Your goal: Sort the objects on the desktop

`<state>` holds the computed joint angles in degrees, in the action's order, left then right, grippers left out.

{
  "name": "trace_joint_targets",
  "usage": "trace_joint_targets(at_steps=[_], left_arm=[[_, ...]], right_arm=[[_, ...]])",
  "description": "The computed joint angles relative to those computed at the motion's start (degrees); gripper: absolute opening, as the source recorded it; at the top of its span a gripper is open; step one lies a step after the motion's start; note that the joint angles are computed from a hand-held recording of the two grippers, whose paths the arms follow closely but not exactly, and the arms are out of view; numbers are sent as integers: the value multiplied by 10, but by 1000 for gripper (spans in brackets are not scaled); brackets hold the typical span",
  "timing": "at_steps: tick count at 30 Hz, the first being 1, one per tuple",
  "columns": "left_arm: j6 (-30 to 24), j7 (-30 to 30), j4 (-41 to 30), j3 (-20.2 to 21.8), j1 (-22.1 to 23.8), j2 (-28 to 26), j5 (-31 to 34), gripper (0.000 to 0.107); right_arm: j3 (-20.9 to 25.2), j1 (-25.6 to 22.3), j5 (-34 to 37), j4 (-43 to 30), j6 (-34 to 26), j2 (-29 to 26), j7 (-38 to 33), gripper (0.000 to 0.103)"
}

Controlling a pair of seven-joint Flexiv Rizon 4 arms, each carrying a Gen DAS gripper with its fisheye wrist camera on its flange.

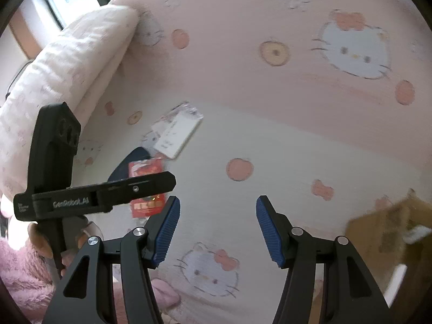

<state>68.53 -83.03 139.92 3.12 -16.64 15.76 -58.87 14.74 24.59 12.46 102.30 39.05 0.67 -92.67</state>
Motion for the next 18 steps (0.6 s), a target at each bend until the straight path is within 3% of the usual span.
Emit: trace_joint_targets(at_steps=[7,11,14,17,18], left_arm=[[-12,-58,33,20,44,48,117,72],[-21,-63,36,25,59,71,180,72],[-36,-66,8,1,95,81,302,72],[-57,-111,-43,-82,179,103,536,72],[-59,-126,-64,-128,212,114,628,72]], right_arm=[[11,16,17,-26,-9,-33,-12,57],[17,24,-12,-21,-5,-33,-3,56],[20,29,-67,5,16,-12,19,57],[20,28,-93,29,33,13,30,57],[20,27,-98,36,34,24,33,57]])
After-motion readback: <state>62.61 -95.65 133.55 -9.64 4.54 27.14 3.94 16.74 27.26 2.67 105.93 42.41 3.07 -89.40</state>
